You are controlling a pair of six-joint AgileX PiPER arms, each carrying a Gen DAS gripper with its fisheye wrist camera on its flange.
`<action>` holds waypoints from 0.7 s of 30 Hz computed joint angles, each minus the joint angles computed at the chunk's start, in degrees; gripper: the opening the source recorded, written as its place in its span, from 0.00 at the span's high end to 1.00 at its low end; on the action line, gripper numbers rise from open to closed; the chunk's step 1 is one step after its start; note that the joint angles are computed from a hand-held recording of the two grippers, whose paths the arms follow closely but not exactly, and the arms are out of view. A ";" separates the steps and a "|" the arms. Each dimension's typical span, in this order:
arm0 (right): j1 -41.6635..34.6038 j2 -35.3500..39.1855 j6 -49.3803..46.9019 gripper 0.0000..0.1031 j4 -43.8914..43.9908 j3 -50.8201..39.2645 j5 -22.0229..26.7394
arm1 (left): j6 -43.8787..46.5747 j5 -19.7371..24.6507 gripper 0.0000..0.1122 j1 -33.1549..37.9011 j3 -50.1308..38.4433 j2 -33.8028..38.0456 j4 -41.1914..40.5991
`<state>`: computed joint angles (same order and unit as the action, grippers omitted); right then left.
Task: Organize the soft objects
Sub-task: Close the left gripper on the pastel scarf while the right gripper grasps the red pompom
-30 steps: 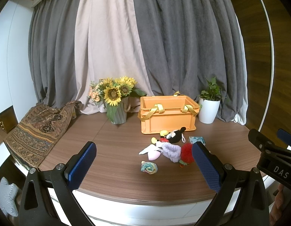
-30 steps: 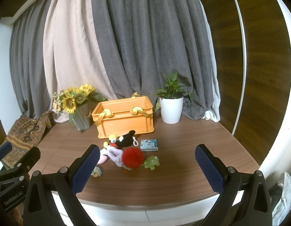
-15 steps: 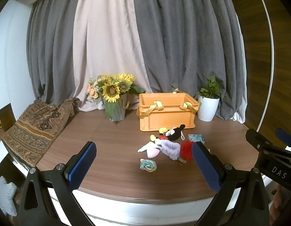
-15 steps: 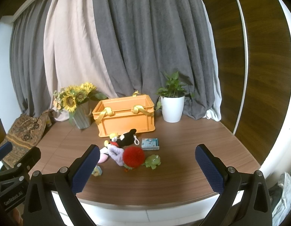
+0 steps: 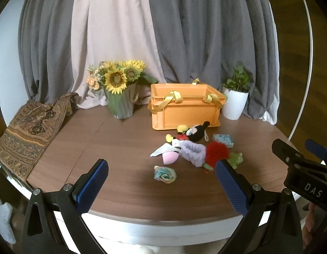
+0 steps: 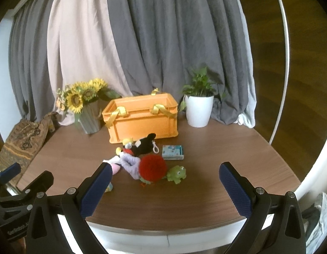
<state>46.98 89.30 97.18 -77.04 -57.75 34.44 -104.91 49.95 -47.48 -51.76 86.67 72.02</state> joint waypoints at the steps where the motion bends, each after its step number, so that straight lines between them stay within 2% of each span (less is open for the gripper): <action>1: -0.29 1.15 -0.12 0.01 0.24 -0.70 -0.30 | 0.31 -1.67 0.08 1.35 0.12 0.36 0.34; 6: -2.16 7.04 -1.78 0.01 2.01 -4.98 -3.22 | 2.45 -9.94 0.09 8.38 -0.10 3.23 2.15; 9: -3.06 11.30 -3.13 0.01 3.30 -8.72 -3.94 | 5.31 -14.97 0.13 12.63 -0.90 5.07 2.04; 13: -3.90 17.02 -9.21 0.03 9.09 -15.20 -4.15 | 9.47 -22.15 0.16 18.19 -2.10 7.48 2.08; 17: -4.08 22.60 -15.88 0.05 14.54 -22.36 -2.27 | 14.18 -28.67 0.19 22.89 -3.37 10.15 1.23; 21: -3.95 27.65 -19.30 0.07 17.26 -28.39 0.29 | 16.30 -32.24 0.21 24.99 -4.72 13.19 1.56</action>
<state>43.03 116.95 77.88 -59.79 -86.14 34.73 -88.61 17.71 -22.49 -56.48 99.86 73.59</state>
